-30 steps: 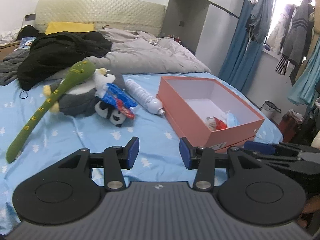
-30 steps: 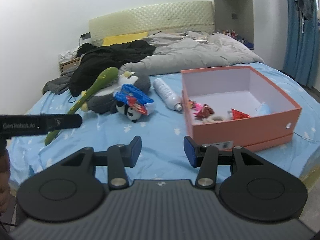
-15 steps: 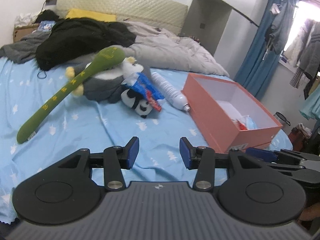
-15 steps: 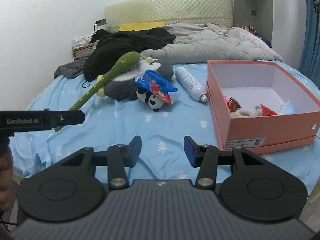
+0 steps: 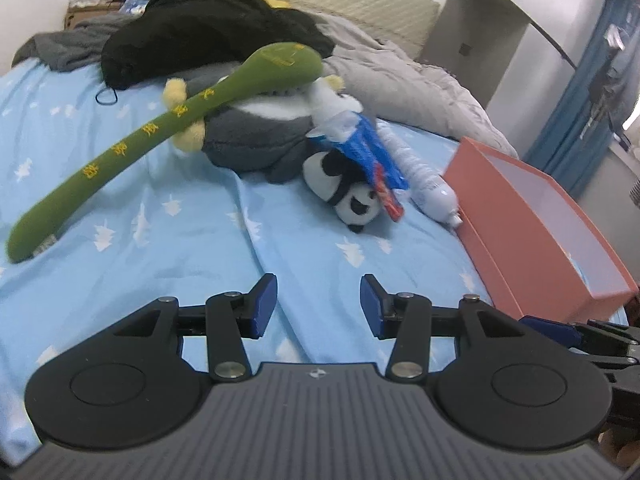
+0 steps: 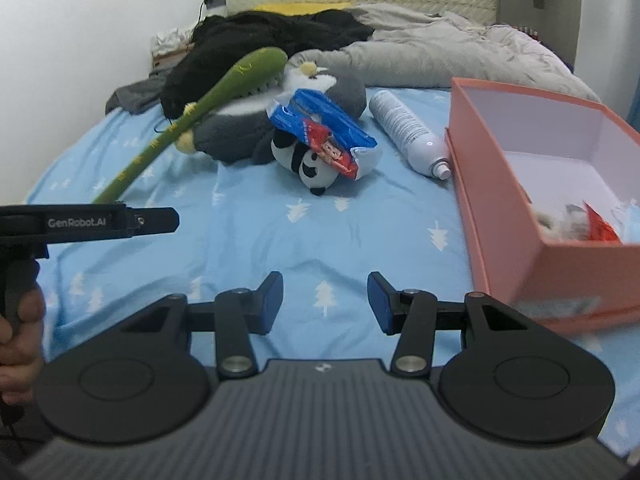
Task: Organize soft objects
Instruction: 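Lift both open tools out of the box back toward the pile, then grasp the panda plush with the left tool while the right tool grasps the blue snack bag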
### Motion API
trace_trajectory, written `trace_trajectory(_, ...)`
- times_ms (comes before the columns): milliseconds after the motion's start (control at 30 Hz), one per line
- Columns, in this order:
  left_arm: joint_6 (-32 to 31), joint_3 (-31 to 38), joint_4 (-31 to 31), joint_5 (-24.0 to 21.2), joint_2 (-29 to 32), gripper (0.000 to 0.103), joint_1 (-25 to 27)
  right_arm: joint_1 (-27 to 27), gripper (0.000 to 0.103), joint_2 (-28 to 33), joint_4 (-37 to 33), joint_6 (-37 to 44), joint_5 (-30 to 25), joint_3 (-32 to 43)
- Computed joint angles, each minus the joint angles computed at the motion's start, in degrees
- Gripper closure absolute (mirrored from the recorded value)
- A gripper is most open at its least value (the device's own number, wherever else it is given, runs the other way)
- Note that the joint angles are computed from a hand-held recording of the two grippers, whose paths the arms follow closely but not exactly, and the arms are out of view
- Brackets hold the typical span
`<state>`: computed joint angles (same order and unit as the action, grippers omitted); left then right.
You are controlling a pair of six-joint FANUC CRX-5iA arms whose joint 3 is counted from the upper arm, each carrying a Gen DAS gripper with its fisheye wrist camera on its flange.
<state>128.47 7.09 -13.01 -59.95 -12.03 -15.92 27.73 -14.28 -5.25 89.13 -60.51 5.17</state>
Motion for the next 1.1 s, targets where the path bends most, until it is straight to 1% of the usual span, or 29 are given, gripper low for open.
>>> trace_trajectory(33, -0.24, -0.45, 0.98, 1.08, 0.30, 0.051, 0.96, -0.02, 0.053, 0.99, -0.03, 0.31, 0.51, 0.42)
trace_trajectory(167, -3.03, -3.43, 7.91, 7.75, 1.98, 0.051, 5.91, -0.30, 0.053, 5.39, 0.54, 1.80, 3.00, 2.65)
trace_trajectory(300, -6.44, -5.56, 15.55, 13.55, 4.59, 0.051, 9.55, -1.76, 0.053, 9.98, -1.73, 4.05, 3.95, 6.57)
trace_trajectory(400, -8.57, -7.10, 21.33, 17.71, 6.76, 0.051, 11.69, -1.25, 0.053, 12.63, 0.55, 4.97, 6.53, 7.31)
trace_trajectory(467, -10.57, -8.45, 26.26, 20.25, 8.28, 0.046, 12.92, -0.92, 0.053, 14.44, 1.56, 6.57, 7.41, 8.05)
trace_trajectory(533, -12.36, -9.37, 30.05, 22.17, 9.63, 0.045, 13.58, -0.44, 0.053, 16.29, 3.16, 7.67, 8.36, 8.67)
trace_trajectory(567, -13.82, -10.22, 32.39, 23.69, 10.14, 0.045, 13.81, -0.41, 0.053, 17.00, 3.43, 8.30, 8.70, 8.96)
trace_trajectory(600, -16.75, -12.04, 36.46, 26.30, 10.42, 0.045, 14.00, -0.30, 0.053, 17.72, 3.80, 8.92, 9.03, 9.22)
trace_trajectory(633, -20.00, -13.73, 40.61, 28.29, 10.59, 0.040, 14.10, -0.23, 0.053, 18.41, 3.90, 9.81, 9.24, 9.56)
trace_trajectory(667, -21.99, -14.32, 43.36, 29.10, 11.28, 0.037, 14.12, -0.16, 0.053, 19.10, 3.93, 10.80, 9.42, 9.91)
trace_trajectory(733, -21.58, -13.38, 43.12, 29.23, 12.73, 0.036, 13.92, 0.02, 0.053, 20.16, 4.27, 12.26, 10.22, 10.20)
trace_trajectory(800, -22.86, -12.86, 44.29, 29.31, 14.02, 0.036, 13.80, 0.08, 0.054, 21.27, 4.22, 13.66, 10.60, 10.75)
trace_trajectory(900, -29.16, -14.53, 51.38, 31.62, 15.33, 0.035, 13.33, 0.05, 0.055, 22.75, 4.33, 14.52, 11.31, 11.42)
trace_trajectory(1000, -31.31, -14.26, 53.39, 32.45, 16.62, 0.033, 13.07, -0.04, 0.058, 23.46, 4.10, 15.32, 13.13, 11.37)
trace_trajectory(1033, -33.01, -14.60, 55.16, 33.12, 16.92, 0.033, 12.87, -0.03, 0.058, 23.60, 4.22, 15.66, 13.86, 11.24)
trace_trajectory(1100, -38.52, -15.90, 61.41, 35.01, 17.67, 0.031, 12.22, 0.08, 0.062, 24.01, 4.91, 16.01, 15.20, 11.05)
